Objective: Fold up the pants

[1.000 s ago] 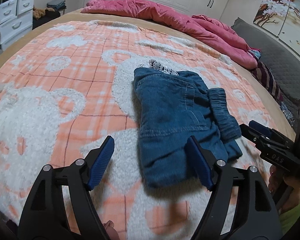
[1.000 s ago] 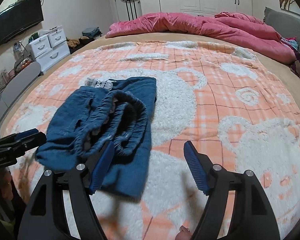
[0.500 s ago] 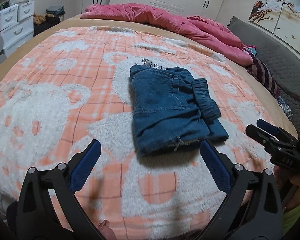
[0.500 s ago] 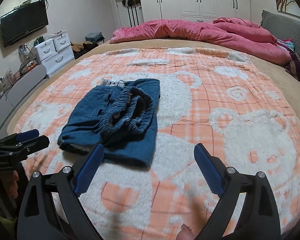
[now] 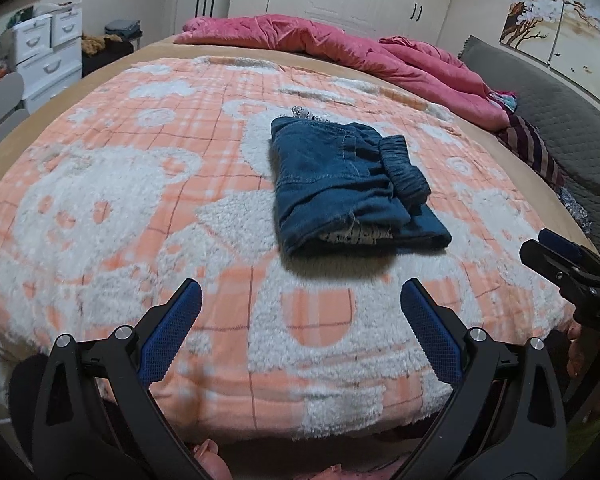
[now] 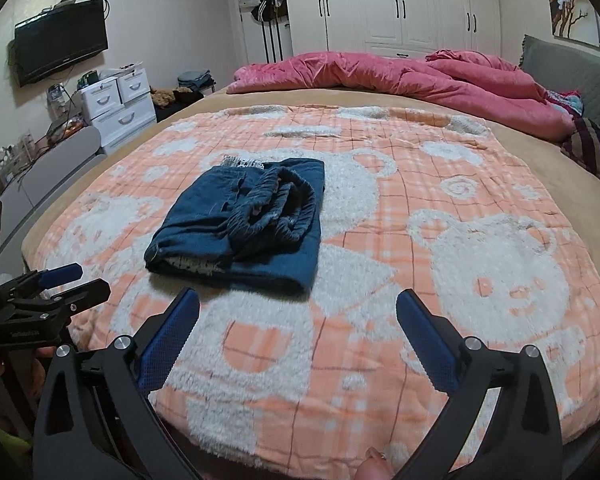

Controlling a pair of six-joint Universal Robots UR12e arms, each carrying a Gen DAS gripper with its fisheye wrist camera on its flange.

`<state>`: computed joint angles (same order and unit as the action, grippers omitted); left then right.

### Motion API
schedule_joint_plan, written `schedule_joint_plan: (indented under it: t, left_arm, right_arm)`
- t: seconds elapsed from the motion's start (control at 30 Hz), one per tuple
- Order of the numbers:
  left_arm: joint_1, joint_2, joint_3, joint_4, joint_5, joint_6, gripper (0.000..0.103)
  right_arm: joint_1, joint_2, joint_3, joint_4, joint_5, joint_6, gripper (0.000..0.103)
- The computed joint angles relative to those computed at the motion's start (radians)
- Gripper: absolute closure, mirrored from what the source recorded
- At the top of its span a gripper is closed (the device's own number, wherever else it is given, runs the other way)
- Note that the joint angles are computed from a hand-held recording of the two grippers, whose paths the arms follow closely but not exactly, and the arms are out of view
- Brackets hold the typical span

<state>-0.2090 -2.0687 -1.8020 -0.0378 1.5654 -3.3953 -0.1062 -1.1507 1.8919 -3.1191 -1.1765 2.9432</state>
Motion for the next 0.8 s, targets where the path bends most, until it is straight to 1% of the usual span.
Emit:
schedule_joint_plan:
  t: [0.07,0.17,0.33,0.4,0.47,0.7,0.8]
  left_arm:
    - [-0.006,0.001,-0.01,0.009,0.015,0.001,0.01]
    - [-0.008,0.002,-0.028,0.024,0.007,-0.007,0.01]
    - [-0.014,0.002,-0.035,0.009,0.012,-0.008,0.01]
    - [-0.016,0.001,-0.038,0.02,0.019,-0.006,0.009]
    - [-0.018,0.0,-0.041,0.027,0.023,0.0,0.01]
    - [-0.027,-0.009,-0.051,0.054,0.024,0.008,0.009]
    - [-0.03,-0.014,-0.047,0.056,0.027,0.011,0.009]
  right_arm:
    - [-0.002,-0.004,0.014,-0.009,0.0,0.008,0.005]
    - [-0.006,-0.007,0.031,-0.017,0.007,0.013,0.005]
    - [-0.009,-0.009,0.053,-0.03,0.002,0.02,0.005]
    - [-0.012,-0.008,0.061,-0.043,0.008,0.019,0.005]
    - [-0.011,-0.008,0.069,-0.055,-0.006,0.019,0.005]
    - [-0.018,0.007,0.09,-0.097,0.009,0.033,0.004]
    - [-0.015,0.018,0.091,-0.123,-0.002,0.028,0.004]
